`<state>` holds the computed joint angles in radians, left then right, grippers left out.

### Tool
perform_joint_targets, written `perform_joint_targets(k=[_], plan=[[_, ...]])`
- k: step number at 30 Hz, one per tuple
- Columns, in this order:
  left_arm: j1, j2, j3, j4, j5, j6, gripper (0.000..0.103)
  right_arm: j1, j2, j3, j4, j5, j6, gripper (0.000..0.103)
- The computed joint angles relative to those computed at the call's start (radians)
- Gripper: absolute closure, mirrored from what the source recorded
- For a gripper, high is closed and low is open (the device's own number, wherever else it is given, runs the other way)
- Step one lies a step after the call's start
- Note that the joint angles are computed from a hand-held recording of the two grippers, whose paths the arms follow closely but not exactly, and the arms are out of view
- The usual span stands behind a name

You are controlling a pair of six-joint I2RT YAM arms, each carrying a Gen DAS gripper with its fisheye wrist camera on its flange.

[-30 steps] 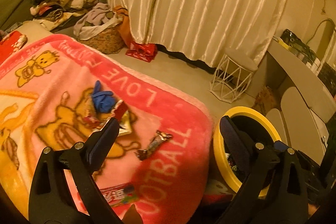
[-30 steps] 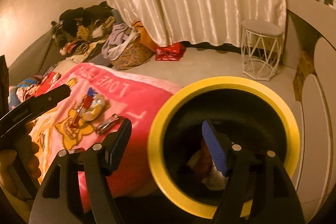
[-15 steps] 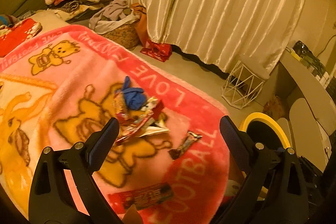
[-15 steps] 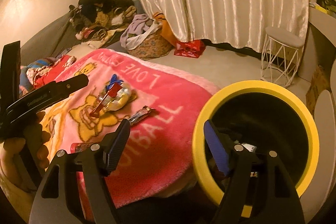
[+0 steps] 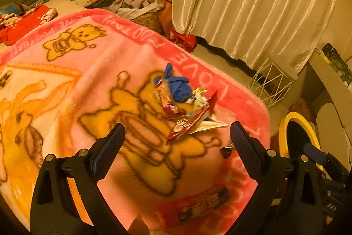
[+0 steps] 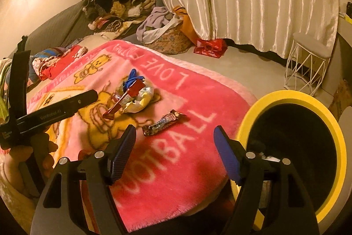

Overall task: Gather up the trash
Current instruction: 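Move both open tools back toward the wrappers on the blanket, then grasp the red snack bag with the left tool while the right tool grasps a chocolate bar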

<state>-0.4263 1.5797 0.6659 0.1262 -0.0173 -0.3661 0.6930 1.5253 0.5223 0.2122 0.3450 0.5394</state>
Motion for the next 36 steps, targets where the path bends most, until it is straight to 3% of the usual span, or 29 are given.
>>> perform_joint_targets(k=[6, 11, 27, 29, 36], plan=[[0.049, 0.067, 0.015, 0.007, 0.048, 0.05, 0.032, -0.013, 0.096, 0.057, 0.024, -0.024, -0.012, 0.032], [0.078, 0.129, 0.044, -0.005, 0.099, 0.093, 0.051, -0.031, 0.176, 0.106, 0.037, -0.049, -0.014, 0.032], [0.072, 0.253, 0.134, -0.009, 0.183, 0.158, 0.059, -0.099, 0.387, 0.272, 0.038, -0.107, -0.012, 0.033], [0.068, 0.263, 0.142, -0.008, 0.188, 0.158, 0.065, -0.103, 0.415, 0.302, 0.027, -0.108, -0.014, 0.033], [0.06, 0.277, 0.156, -0.011, 0.191, 0.161, 0.066, -0.124, 0.488, 0.371, -0.001, -0.147, -0.003, 0.039]])
